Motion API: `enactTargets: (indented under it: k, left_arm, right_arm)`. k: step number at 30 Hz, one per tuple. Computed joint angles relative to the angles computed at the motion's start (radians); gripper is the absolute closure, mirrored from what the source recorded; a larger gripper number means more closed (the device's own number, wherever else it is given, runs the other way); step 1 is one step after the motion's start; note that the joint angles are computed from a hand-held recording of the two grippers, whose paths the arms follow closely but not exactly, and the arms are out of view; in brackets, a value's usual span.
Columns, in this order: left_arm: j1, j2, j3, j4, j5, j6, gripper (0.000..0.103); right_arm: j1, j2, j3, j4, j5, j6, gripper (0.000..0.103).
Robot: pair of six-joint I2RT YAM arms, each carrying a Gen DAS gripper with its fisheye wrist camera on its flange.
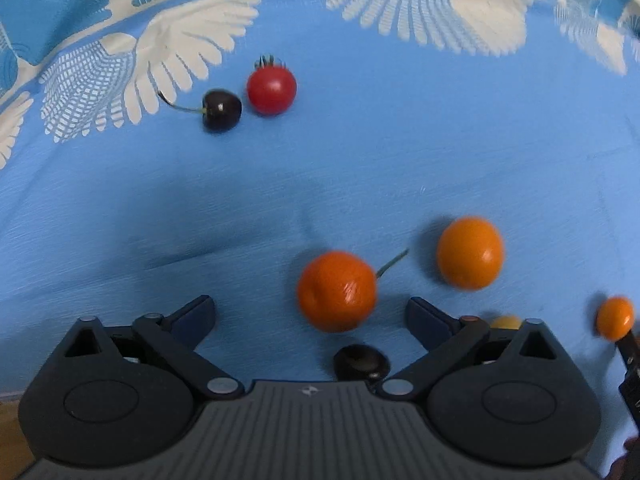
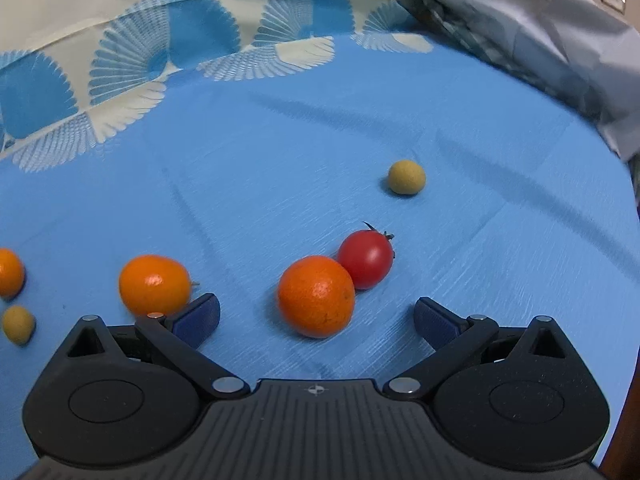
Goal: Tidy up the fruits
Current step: 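Grasp a mandarin with the left tool while the right tool grasps another mandarin, then carry both mandarins over the cardboard box with both tools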
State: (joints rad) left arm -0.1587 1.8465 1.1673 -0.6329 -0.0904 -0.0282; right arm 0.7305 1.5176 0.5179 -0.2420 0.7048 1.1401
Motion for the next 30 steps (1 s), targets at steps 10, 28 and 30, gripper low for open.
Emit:
enactTargets:
  k: [10, 28, 30]
  left_arm:
    - [-0.043, -0.128, -0.091, 0.080, -0.066, 0.043, 0.063]
    - [-0.151, -0.710, -0.124, -0.331, -0.140, -0.048, 0.063]
    - [-0.172, -0.790, -0.091, -0.435, -0.153, -0.077, 0.063]
  right_arm:
    - [0.031, -0.092, -0.067, 0.044, 0.031, -0.007, 0.067]
    - [0.423, -0.609, -0.035, -0.292, 0.100, 0.129, 0.067]
    - [0.587, -0.602, 0.046, -0.456, 0.185, 0.267, 0.067]
